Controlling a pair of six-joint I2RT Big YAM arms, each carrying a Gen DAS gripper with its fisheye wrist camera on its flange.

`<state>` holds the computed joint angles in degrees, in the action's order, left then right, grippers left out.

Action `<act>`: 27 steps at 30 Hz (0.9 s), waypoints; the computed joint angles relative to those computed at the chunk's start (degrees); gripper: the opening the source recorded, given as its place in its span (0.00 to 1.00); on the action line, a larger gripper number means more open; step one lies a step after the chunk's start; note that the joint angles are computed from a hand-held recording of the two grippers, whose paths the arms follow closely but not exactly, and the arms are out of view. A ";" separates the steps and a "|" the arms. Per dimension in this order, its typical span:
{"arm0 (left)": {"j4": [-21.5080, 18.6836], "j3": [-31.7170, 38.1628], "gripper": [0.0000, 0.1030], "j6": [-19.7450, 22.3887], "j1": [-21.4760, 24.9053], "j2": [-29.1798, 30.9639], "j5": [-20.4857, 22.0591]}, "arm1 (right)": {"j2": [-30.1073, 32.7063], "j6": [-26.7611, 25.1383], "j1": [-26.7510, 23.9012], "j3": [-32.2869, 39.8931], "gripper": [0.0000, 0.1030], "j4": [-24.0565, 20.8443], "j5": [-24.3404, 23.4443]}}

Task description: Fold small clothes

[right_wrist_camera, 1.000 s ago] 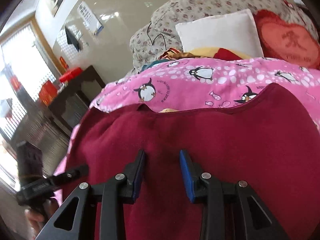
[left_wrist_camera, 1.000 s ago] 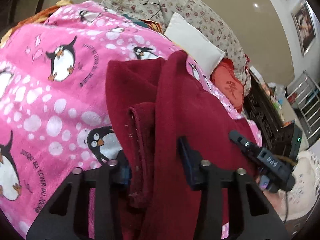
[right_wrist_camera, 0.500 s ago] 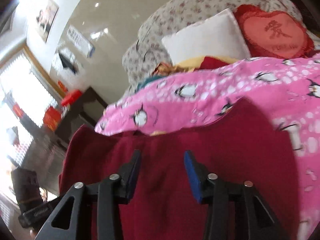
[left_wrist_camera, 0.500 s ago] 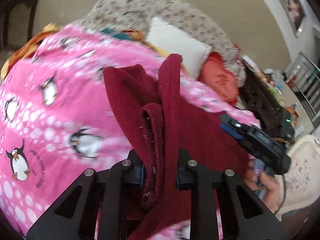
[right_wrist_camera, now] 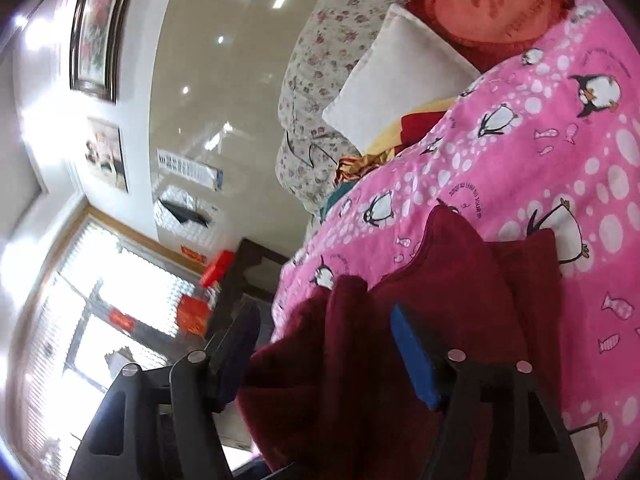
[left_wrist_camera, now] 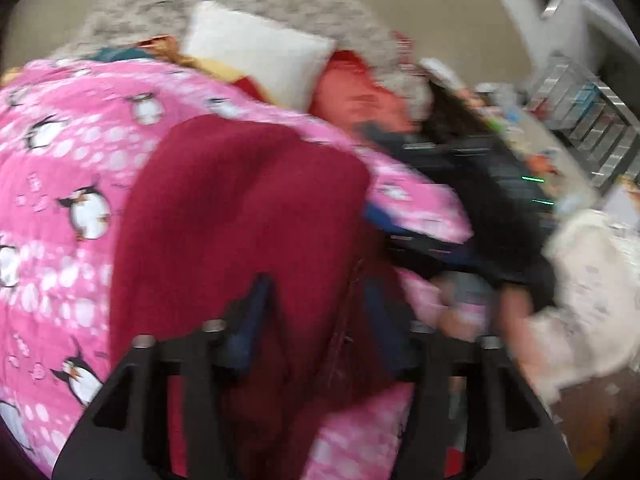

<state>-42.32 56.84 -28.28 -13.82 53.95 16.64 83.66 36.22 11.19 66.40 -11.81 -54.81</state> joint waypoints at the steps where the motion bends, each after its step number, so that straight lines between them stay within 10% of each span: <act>1: -0.42 0.45 0.72 0.50 -0.12 -0.79 1.33 | -0.46 -2.01 0.48 0.16 0.66 -1.98 0.92; 8: -6.66 -2.84 0.72 6.78 -2.52 -10.41 -15.18 | -1.92 -15.69 1.99 1.07 0.76 -14.95 1.33; 14: -2.82 -12.01 0.72 4.72 -1.64 -9.87 -7.29 | -3.13 -28.19 6.30 1.07 0.75 -22.26 12.37; 17: 0.11 -13.60 0.72 4.02 -5.77 -8.78 -12.14 | -4.13 -32.46 8.22 0.38 0.26 -22.20 18.79; 27: 4.50 -10.90 0.72 2.61 -7.49 -6.10 -3.01 | -7.65 -40.61 5.69 1.50 0.11 -20.06 29.98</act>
